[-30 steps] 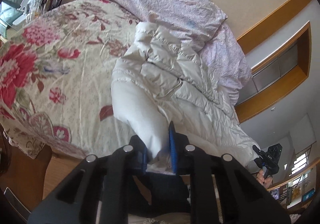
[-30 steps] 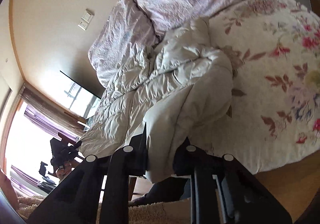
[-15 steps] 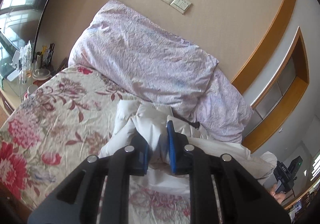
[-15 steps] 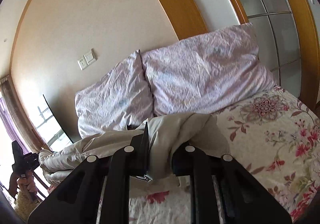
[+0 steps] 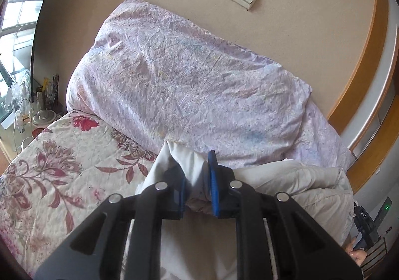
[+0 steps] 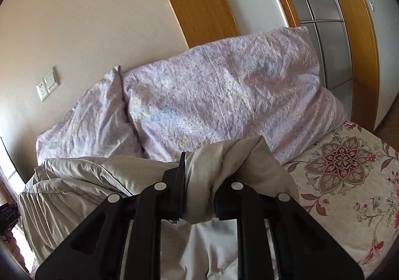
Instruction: Fold large clothes
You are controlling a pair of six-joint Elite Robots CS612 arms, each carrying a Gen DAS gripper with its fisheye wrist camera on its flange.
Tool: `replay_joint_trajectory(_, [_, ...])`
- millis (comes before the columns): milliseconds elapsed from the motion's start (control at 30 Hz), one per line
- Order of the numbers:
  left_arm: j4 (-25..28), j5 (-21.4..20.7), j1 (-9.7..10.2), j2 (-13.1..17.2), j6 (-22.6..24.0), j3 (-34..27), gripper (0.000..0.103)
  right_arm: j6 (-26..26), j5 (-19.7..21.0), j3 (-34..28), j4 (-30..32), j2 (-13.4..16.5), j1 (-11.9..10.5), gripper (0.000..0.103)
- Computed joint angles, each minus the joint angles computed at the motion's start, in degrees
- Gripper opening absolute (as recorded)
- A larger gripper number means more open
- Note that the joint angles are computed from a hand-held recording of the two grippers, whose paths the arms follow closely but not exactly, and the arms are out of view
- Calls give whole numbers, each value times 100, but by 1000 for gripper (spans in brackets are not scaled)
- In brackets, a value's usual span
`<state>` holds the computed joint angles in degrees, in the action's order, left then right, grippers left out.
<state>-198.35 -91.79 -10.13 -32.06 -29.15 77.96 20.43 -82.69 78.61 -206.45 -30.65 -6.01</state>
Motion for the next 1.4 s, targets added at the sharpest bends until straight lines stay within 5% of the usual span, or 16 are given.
replay_joint_trajectory(200, [530,200,-12,568,31,-945,16,55,-565,-659,811,322,138,21])
replay_joint_trajectory(367, [833,286,-9,922,-260,-1488,24,312,-459,-1109,1673,501,118,41])
replay_joint_trajectory(433, [860,316,0,972,-425,-1558,41,462,-278,-1140,1715,519,79,47])
replay_joint_trajectory(467, [892,430,-8,960,-479,-1548,70,517,-184,-1113,1682,504,60,54])
replay_joint_trajectory(500, [830,610,-31,923,-490,-1482,86,548,-94,-1059,1542,483,43,58])
replay_joint_trajectory(600, [488,797,-65,740,-224,-1186,94,392,-162,-822,920,384,59,80])
replay_joint_trajectory(700, [186,836,-138,477,179,-739,97,-314,291,-557,550,237,92,81])
replay_joint_trajectory(833, [-228,959,-353,244,1030,-202,100,-1553,624,-351,1043,57,220,81])
replay_joint_trajectory(967, [-75,1205,-607,276,1800,-217,101,-2526,-4,-522,1593,122,494,81])
replay_joint_trajectory(1167, [507,1989,-823,598,2325,-791,101,-2624,-677,-1107,2381,433,618,80])
replay_joint_trajectory(1400, [1819,2313,-754,867,1500,-1429,101,-2163,-881,-1565,2806,715,605,80])
